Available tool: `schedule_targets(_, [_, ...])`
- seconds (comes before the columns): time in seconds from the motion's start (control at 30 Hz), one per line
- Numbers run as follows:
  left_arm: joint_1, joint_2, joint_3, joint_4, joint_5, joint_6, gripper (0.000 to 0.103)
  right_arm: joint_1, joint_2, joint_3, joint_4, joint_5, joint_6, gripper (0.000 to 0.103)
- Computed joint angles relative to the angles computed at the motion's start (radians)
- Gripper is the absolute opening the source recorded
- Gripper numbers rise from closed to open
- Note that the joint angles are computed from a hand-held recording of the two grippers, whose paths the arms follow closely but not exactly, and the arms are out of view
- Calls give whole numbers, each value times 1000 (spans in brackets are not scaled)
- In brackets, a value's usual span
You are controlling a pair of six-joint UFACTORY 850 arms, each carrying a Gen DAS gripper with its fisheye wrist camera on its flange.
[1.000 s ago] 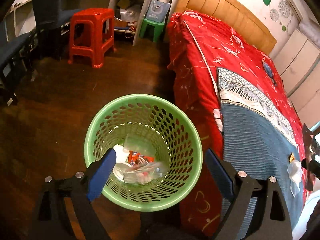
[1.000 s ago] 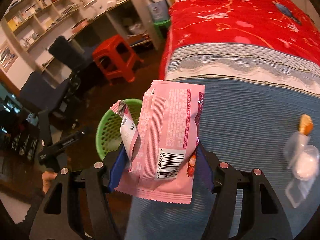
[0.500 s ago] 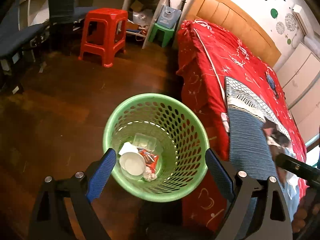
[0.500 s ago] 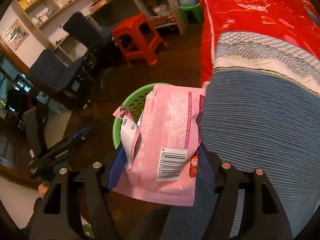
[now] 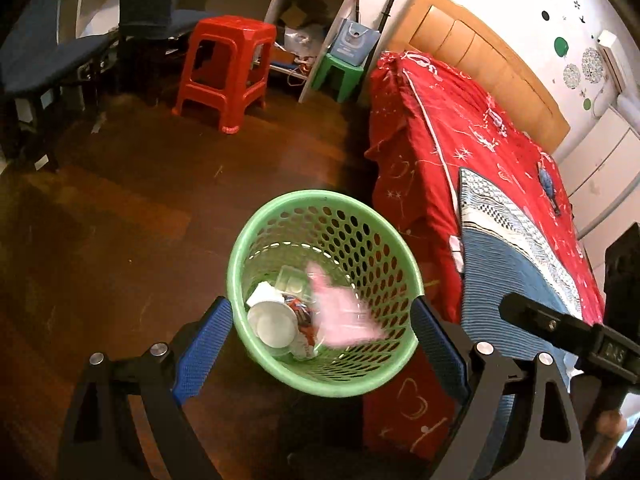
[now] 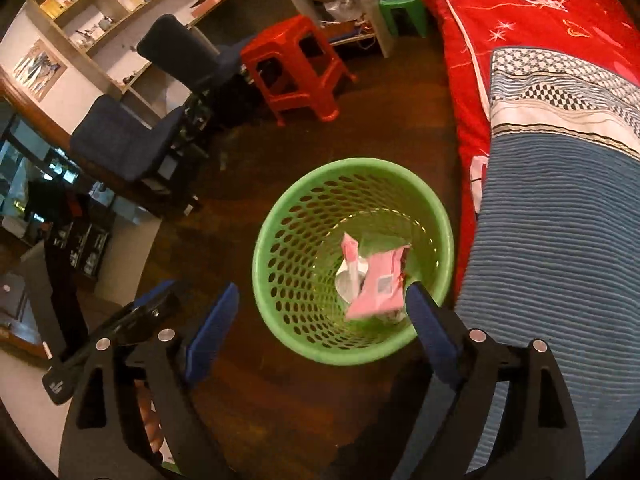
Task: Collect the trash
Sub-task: 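Move both open tools back to the remaining clear cups on the blanket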
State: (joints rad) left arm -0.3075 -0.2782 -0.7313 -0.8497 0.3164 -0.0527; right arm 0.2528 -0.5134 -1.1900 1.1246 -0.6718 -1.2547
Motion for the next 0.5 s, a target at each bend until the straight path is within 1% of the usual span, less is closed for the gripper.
schedule_targets(0.1, [-15,0,-9,-18,2,20,87,-20,41,39,15,23,-36,85])
schedule_targets(0.23, [-46,-13,-43,-67,-1,77,87,-79,86,80,22,43,-67,85])
schedule_targets(0.33, [-73,-31,-84,-122,-9,150,87,-130,124,117,32,78,-98,85])
schedule_targets(0.43, [-91,-47,-115,-145,-19,183,87,-195,146,136,39,85,-114,85])
schedule_targets(0.5, [-109,-62,-146,-186,-25,236,87,-242,159,147,43,93,-127,85])
